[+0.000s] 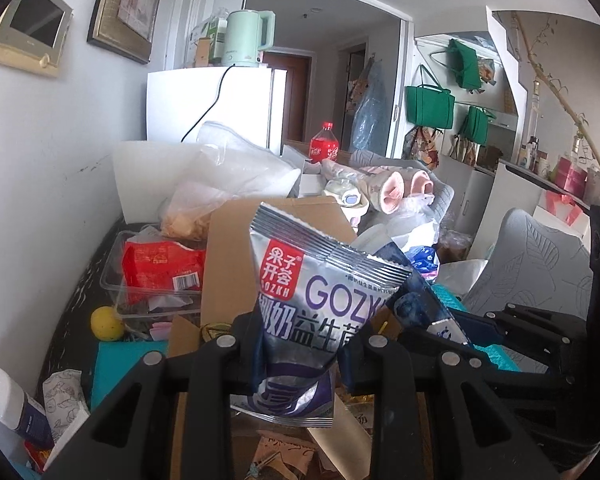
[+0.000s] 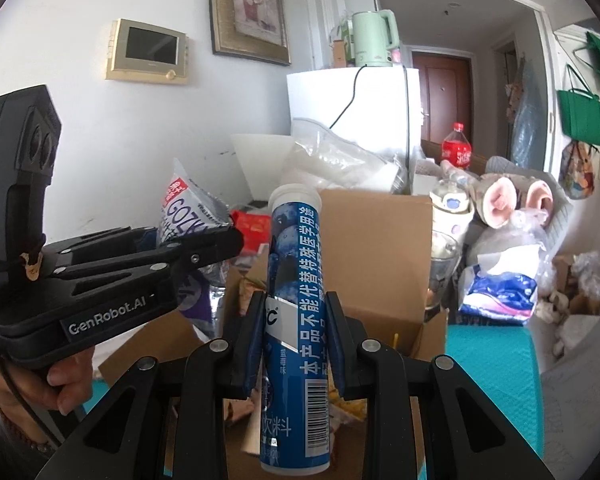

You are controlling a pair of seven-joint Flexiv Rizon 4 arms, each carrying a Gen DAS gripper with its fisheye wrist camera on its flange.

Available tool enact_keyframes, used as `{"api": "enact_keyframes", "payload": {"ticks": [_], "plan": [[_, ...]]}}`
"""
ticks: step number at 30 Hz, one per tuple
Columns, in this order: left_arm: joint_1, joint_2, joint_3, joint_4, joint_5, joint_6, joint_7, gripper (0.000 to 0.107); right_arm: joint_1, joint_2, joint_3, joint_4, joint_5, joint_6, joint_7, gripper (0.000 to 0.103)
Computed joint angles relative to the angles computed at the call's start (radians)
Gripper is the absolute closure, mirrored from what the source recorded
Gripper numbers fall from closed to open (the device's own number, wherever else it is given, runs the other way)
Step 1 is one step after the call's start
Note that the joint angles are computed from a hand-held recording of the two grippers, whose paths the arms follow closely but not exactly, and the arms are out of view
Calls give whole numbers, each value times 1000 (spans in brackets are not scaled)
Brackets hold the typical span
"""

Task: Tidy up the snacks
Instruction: 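Carry the pouch and drink tube over the open cardboard box with both grippers, then open both grippers to drop the pouch and drink tube into the box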

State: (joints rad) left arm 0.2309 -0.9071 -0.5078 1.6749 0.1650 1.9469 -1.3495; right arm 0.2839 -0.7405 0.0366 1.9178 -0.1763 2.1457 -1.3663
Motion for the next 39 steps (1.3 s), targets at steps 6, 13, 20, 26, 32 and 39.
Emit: {"api": "enact_keyframes", "payload": {"ticks": [6, 13, 20, 26, 32, 39], "plan": [[-59, -23, 57, -45, -71, -83, 30, 79, -2, -34, -12, -48, 4, -100, 39, 75], [-180, -32, 185, -88, -177, -123, 78, 79, 19, -42, -44, -63, 23, -183, 50, 75], [-281, -37, 297, -114, -265, -155, 93, 79, -44, -55, 7, -87, -36, -298, 85, 75], [-277, -33, 289, -112, -295, -179, 102, 79, -77, -52, 38, -95, -71, -358, 90, 75], [-297, -31, 315, -128, -335, -245, 105, 79, -67, -46, 27, -93, -71, -383, 96, 71], [-313, -27, 343, -143, -388, -357, 90, 79, -24, -38, -21, -86, -54, -382, 107, 59]]}}
